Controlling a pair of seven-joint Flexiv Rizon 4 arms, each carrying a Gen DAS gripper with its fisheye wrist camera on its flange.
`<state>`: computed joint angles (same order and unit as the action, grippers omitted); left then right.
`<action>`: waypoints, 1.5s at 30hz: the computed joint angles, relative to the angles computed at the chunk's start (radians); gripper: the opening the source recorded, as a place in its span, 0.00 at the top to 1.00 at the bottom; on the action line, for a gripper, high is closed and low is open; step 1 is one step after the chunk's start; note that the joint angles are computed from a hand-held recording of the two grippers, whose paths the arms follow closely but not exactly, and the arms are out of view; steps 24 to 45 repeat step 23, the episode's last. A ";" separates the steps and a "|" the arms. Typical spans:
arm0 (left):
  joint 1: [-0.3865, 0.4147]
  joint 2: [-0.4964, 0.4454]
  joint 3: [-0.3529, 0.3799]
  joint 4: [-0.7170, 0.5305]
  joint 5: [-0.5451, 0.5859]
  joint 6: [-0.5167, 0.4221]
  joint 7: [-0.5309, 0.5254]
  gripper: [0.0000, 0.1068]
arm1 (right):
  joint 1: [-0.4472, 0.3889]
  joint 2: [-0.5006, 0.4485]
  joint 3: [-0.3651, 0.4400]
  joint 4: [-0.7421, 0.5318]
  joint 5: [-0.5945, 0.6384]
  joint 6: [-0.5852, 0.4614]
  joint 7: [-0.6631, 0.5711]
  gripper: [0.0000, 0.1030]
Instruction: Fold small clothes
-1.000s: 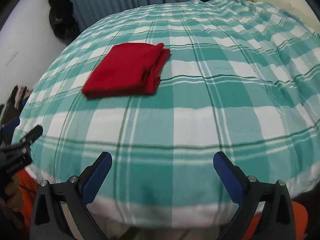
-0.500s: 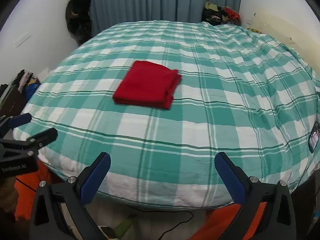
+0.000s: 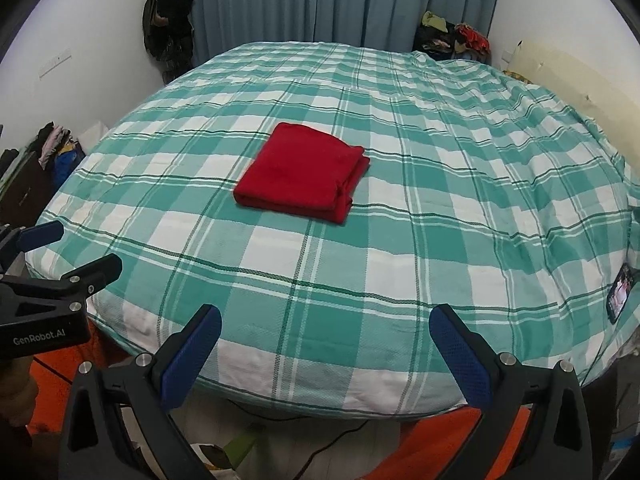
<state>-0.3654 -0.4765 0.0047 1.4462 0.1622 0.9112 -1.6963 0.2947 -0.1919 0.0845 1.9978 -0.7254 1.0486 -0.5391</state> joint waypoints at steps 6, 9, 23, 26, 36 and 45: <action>-0.001 0.001 0.001 -0.001 0.004 0.001 -0.001 0.07 | 0.001 0.006 -0.002 0.000 -0.017 -0.010 0.010 0.00; -0.001 0.000 0.002 -0.004 0.006 0.000 0.001 0.07 | 0.000 0.008 -0.003 0.000 -0.031 -0.012 0.017 0.00; -0.010 0.006 0.013 -0.005 0.030 0.022 -0.009 0.07 | -0.009 0.013 0.000 0.010 -0.020 -0.004 0.022 0.00; -0.010 0.006 0.013 -0.005 0.030 0.022 -0.009 0.07 | -0.009 0.013 0.000 0.010 -0.020 -0.004 0.022 0.00; -0.010 0.006 0.013 -0.005 0.030 0.022 -0.009 0.07 | -0.009 0.013 0.000 0.010 -0.020 -0.004 0.022 0.00; -0.010 0.006 0.013 -0.005 0.030 0.022 -0.009 0.07 | -0.009 0.013 0.000 0.010 -0.020 -0.004 0.022 0.00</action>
